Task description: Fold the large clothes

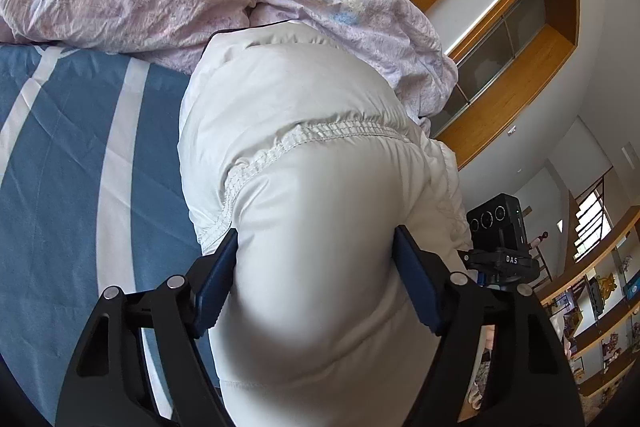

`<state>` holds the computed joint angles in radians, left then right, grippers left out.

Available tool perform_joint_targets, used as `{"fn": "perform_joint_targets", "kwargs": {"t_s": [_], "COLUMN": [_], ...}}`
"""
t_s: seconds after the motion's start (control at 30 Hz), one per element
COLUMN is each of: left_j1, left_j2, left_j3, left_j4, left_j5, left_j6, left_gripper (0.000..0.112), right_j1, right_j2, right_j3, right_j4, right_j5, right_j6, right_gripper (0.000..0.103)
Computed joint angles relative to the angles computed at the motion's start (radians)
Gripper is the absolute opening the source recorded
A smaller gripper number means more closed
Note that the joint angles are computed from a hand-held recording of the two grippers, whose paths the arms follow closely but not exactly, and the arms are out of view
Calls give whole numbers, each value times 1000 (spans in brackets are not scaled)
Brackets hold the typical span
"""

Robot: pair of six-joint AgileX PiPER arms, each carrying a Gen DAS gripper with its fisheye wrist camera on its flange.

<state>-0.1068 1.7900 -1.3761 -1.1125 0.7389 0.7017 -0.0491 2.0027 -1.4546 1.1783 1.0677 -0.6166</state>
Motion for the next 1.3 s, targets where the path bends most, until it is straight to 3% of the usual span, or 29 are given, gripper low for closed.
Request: {"fn": "perform_joint_targets", "kwargs": {"t_s": [0.43,0.67,0.77,0.8,0.9,0.97,1.03,1.1,1.17,1.3], "left_j1": [124,131,121,115,88,67,49,38,11,-104], "left_j2": [87,121,120,117,84,43,4,-34,-65,-63], "left_j3": [-196,-184,-178,-173,-157,-132,-109,-86,-78,-127], "left_j4": [142,163,184,200,308,403,504,550,615,1004], "left_j5": [33,-54,-96,-113,-159,-193,-226,-259,-290,-301], "left_j6": [-121,-104,-118,-135,-234,-302,-387,-435,-499,-794], "left_gripper": [72,72,74,75,84,87,91,93,95,96], "right_j1": [119,125,139,145,205,231,252,276,320,475], "right_j2": [222,275,229,204,81,3,-134,-245,-299,-248], "right_j3": [-438,-518,-453,-423,-304,-258,-120,-7,29,-63], "right_j4": [-89,-133,-151,-169,-345,-504,-704,-904,-1104,-1489], "right_j5": [-4,-26,-78,-103,-238,-307,-450,-582,-646,-576], "right_j6": [251,324,319,318,420,548,703,880,1046,1282], "right_gripper": [52,56,59,65,88,92,93,94,92,66]}}
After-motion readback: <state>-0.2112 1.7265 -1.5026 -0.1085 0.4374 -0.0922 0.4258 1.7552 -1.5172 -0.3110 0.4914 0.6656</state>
